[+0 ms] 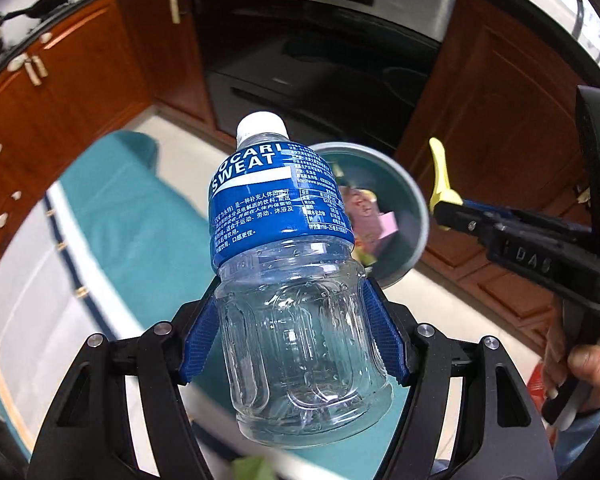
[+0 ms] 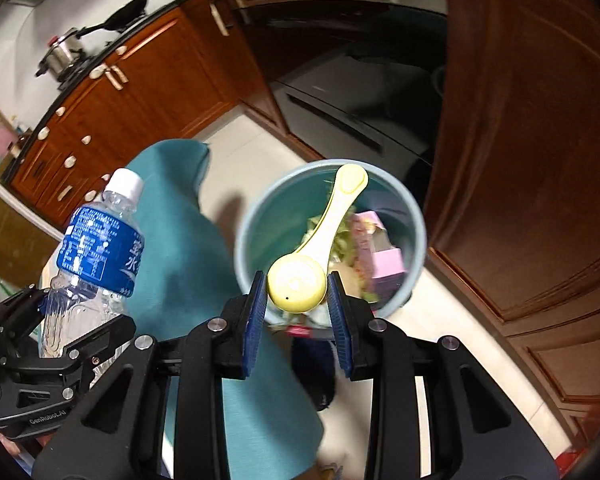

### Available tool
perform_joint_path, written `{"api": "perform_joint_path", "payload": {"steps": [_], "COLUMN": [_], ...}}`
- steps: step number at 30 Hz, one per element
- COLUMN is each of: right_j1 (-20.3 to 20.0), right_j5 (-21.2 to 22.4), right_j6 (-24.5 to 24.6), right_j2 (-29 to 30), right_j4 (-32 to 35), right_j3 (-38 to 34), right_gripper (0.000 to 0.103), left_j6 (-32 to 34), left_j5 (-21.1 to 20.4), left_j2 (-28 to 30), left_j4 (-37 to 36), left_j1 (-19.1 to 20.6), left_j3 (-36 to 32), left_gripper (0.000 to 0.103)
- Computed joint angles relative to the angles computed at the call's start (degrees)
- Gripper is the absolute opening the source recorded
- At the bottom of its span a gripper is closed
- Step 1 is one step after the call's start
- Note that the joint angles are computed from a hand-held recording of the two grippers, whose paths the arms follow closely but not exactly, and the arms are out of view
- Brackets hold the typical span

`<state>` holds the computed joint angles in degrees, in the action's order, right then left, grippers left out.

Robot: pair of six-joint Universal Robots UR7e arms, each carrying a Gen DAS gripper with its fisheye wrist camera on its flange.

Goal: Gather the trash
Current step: 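Carry the yellow spoon and bottle over the teal bin with both tools, then open both tools to drop the spoon and bottle into the bin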

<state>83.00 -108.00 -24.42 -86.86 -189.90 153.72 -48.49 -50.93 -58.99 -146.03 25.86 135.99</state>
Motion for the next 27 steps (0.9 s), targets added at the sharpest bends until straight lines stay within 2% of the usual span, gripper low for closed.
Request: {"api": "perform_joint_path", "payload": {"steps": [6, 10, 17, 23, 24, 25, 27], "right_j1": [-4.39, -5.6, -5.29, -4.41, -4.48, -4.71, -4.66], "right_j5": [1.13, 1.63, 1.03, 0.38, 0.8, 1.06, 0.9], "right_j6": [-1.34, -0.84, 0.06, 0.26, 0.59, 0.73, 0.59], "right_j2": [3.28, 4.91, 6.93, 8.25, 8.3, 8.31, 8.89], "right_j4": [0.12, 1.37, 3.47, 5.17, 6.13, 6.48, 4.39], "right_j3": [-2.15, -4.02, -7.79, -9.41, -9.72, -9.84, -9.41], "right_gripper": [0.029, 0.03, 0.03, 0.031, 0.039, 0.059, 0.075], "left_j6": [6.69, 9.86, 14.42, 13.98, 13.68, 13.7, 13.62], "left_j5": [-1.52, -2.42, -3.79, -4.8, -4.8, -4.73, -3.63], "left_j2": [8.06, 11.63, 16.32, 17.94, 18.15, 18.27, 18.33], "left_j4": [-5.85, -8.05, -11.21, -11.72, -10.79, -10.3, -8.4], "left_j1": [4.69, 6.78, 10.58, 11.72, 11.97, 12.17, 12.0], "left_j3": [-5.24, -7.88, -11.6, -12.01, -12.36, -12.63, -13.19], "left_gripper": [0.069, 0.069, 0.069, 0.07, 0.07, 0.072, 0.078]}}
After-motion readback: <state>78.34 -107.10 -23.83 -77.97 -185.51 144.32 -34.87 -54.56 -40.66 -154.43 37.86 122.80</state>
